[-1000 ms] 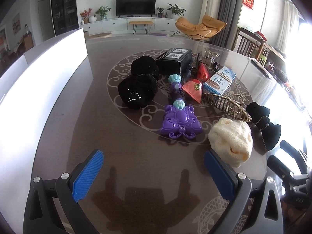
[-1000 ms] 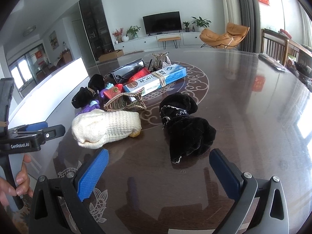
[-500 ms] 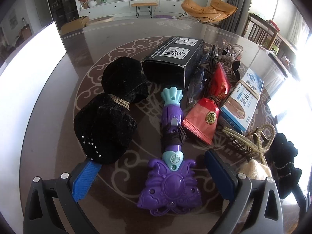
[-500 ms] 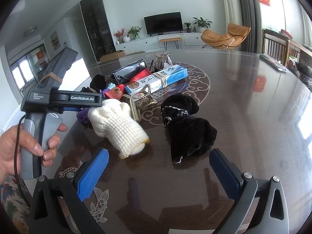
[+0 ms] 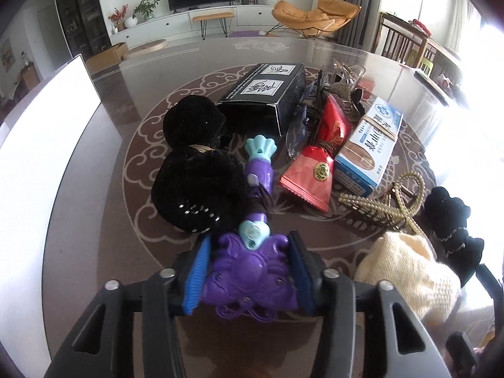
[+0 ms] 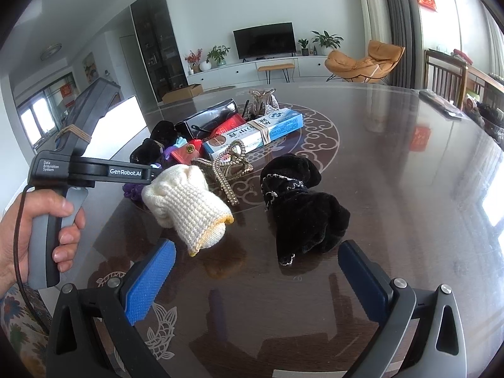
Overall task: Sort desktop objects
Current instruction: 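Grasp the purple toy wand with the left tool while the right tool approaches the black fuzzy glove, then lift the purple wand with the left tool while the right tool grasps the black fuzzy glove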
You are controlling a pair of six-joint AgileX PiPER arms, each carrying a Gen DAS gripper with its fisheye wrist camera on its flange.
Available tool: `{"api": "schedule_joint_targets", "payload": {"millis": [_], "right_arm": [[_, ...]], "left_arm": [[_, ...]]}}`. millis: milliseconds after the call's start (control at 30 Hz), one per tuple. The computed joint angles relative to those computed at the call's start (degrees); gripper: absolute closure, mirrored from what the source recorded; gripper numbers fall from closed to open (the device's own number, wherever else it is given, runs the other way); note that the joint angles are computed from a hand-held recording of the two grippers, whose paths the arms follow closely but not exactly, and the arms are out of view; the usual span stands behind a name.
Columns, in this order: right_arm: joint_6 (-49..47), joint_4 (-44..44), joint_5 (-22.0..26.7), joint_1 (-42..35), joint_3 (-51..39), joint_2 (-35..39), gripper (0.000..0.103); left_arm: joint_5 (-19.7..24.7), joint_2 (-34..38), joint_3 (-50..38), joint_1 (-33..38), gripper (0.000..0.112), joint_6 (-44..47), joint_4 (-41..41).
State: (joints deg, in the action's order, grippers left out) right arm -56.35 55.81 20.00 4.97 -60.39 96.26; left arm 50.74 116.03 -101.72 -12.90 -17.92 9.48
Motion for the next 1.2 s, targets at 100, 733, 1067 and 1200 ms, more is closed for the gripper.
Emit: {"api": "schedule_joint_targets", "payload": {"millis": [100,733,1067,1200], "right_arm": [[0.18,-0.11,0.17,-0.01,-0.10,0.03,0.000],[6.27,-6.60,5.71,-1.08,-3.66,2.29,0.000],[18.47,-18.63,9.19,-5.82,-7.12,0.85,0.000],[25.37,-31.06,15.60,-5.85,-16.57,7.73,0.000]], "left_arm": [[-3.95,-5.32,8.34,-0.06,0.067,-0.08,0.00],[-17.27,-19.26,33.53,4.74,0.012,-7.38,5.86],[-18.50,-18.43,33.49,4.70,0.009,-6.83,5.54],[-18.41,-18.56,33.60,4.45,0.009,-7.65,6.16]]}}
